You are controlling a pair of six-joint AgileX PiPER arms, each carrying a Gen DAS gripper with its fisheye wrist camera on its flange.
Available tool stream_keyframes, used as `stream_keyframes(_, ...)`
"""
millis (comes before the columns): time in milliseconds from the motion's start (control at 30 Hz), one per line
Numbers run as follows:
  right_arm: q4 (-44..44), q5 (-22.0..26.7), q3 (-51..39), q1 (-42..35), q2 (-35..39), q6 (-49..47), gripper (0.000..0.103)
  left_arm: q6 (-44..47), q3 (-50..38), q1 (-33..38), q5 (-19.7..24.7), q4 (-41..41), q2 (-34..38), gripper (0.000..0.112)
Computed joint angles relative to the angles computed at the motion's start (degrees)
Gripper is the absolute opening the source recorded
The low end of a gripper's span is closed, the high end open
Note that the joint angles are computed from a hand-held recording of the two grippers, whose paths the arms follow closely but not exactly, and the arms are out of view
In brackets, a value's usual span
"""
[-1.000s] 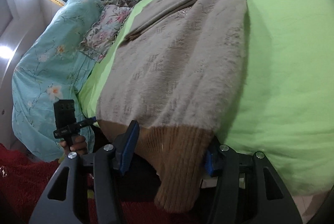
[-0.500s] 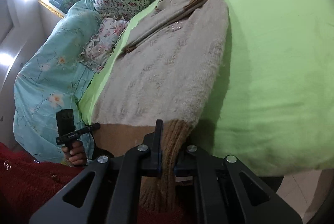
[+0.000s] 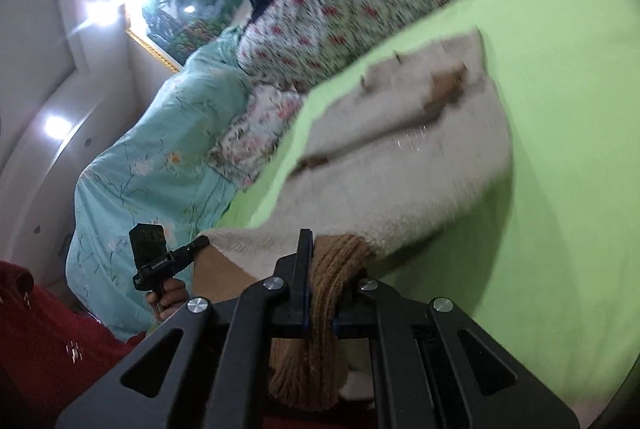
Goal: Fold small clothes
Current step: 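Grasp the brown hem with both tools and lift it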
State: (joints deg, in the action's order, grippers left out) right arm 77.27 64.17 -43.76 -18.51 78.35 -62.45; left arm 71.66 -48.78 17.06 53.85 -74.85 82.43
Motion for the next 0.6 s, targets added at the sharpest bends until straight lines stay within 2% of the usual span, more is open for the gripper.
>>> stream_keyframes(133,2.76,-5.91,-10.35,4.36,6.81,2.95,0.008,-2.59,-12.16,-4.43,-5.83,-3.32,7.2,0.006)
stream_keyframes(233,1.84,-12.61,-20.85,7.43,14.28,7.71,0.008,-7.82,-22.17,-7.24,-9.77,-1.52,13.46,0.006)
stream_keyframes(333,-1.64,-16.49,-30.78,8.92,20.98,14.05,0.008,-16.18,-34.43,-9.54,-12.04,4.08,20.89,0.006)
stream_keyframes(467,-8.67,-18.06,-47.13,10.31,31.89,24.6,0.008,-30.4,-52.05,-13.1,-13.88,17.18,32.01,0.006)
stream_keyframes(533,-14.09,-17.81,-55.75,11.13,37.62,31.11,0.008,-39.8,-62.87,-14.52,-12.79,25.29,39.44,0.006)
stream_keyframes(600,-18.5,-16.18,-65.45,11.66,44.47,37.58,0.008,-48.13,-74.16,-15.13,-9.57,32.09,46.98,0.006)
